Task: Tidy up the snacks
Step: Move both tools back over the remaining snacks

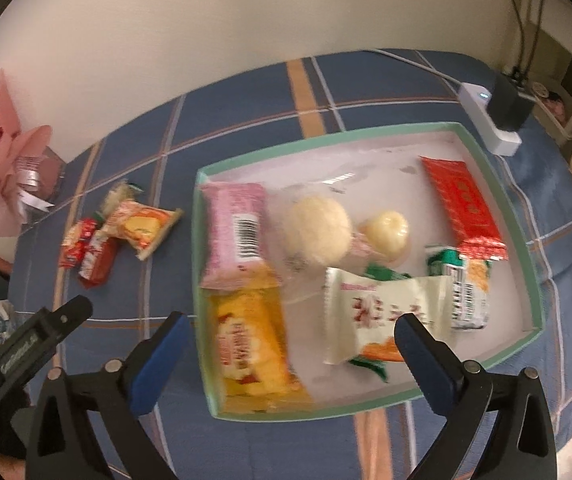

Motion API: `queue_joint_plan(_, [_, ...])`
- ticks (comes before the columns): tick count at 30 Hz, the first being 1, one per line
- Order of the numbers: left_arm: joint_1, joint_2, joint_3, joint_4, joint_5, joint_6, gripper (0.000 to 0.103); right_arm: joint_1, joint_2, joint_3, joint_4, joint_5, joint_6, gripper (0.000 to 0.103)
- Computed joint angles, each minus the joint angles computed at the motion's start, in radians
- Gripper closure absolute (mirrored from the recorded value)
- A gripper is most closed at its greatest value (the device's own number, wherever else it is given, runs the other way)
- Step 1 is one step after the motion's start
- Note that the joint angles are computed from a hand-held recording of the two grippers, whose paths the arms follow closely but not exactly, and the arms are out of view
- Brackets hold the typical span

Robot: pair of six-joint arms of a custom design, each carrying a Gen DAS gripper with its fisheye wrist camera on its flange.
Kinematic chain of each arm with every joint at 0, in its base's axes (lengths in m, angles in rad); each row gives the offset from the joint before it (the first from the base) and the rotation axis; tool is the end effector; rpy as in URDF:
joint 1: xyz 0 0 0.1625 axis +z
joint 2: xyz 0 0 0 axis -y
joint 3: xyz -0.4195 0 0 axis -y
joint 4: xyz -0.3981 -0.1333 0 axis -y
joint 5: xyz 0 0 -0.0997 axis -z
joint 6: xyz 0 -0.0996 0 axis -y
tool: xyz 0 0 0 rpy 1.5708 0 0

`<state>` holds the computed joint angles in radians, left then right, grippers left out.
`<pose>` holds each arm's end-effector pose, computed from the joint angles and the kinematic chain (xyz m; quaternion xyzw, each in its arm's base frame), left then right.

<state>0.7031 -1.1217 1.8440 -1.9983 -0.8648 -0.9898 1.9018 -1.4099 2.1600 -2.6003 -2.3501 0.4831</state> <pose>-0.2948 -0.5093 0.1757 -0.0060 0.9295 -0.1913 0.3151 0.2139 -0.4275 0.2646 -0.1223 -0.9094 0.2672 0.2944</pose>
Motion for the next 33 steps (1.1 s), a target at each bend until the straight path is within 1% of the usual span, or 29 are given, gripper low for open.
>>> queue_joint_plan(4, [0.03, -0.026, -0.007, -0.035, -0.013, 0.019, 0.0, 0.01, 0.037, -0.016, -0.075, 0.03, -0.05, 0.0])
queue_joint_plan(7, [0.052, -0.041, -0.015, -0.068, -0.026, 0.055, 0.0, 0.02, 0.075, -0.044, -0.103, 0.037, -0.079, 0.0])
queue_joint_plan(9, [0.065, -0.046, -0.025, -0.069, -0.024, 0.061, 0.0, 0.023, 0.105, -0.068, -0.123, 0.057, -0.099, 0.0])
queue_joint_plan(11, [0.078, -0.049, -0.031, -0.077, -0.023, 0.068, 0.0, 0.026, 0.139, -0.101, -0.126, 0.069, -0.126, 0.0])
queue_joint_plan(14, [0.1, -0.048, -0.04, -0.096, -0.033, 0.074, 0.0, 0.036, 0.195, -0.143, -0.134, 0.065, -0.175, 0.001])
queue_joint_plan(17, [0.122, -0.04, -0.055, -0.123, -0.044, 0.103, 0.0, 0.038, 0.247, -0.191, -0.128, 0.069, -0.201, 0.005])
queue_joint_plan(23, [0.151, -0.019, -0.085, -0.168, -0.031, 0.162, 0.0, 0.03, 0.326, -0.256, -0.143, 0.073, -0.255, 0.011])
queue_joint_plan(27, [0.176, 0.005, -0.108, -0.171, -0.023, 0.187, 0.0, 0.014, 0.374, -0.293, -0.152, 0.092, -0.299, 0.013])
queue_joint_plan(30, [0.193, 0.024, -0.124, -0.182, -0.025, 0.205, 0.0, 0.001, 0.403, -0.309, -0.161, 0.103, -0.309, 0.013])
queue_joint_plan(33, [0.199, 0.04, -0.135, -0.192, 0.004, 0.243, 0.0, -0.008, 0.43, -0.325, -0.162, 0.109, -0.333, 0.013])
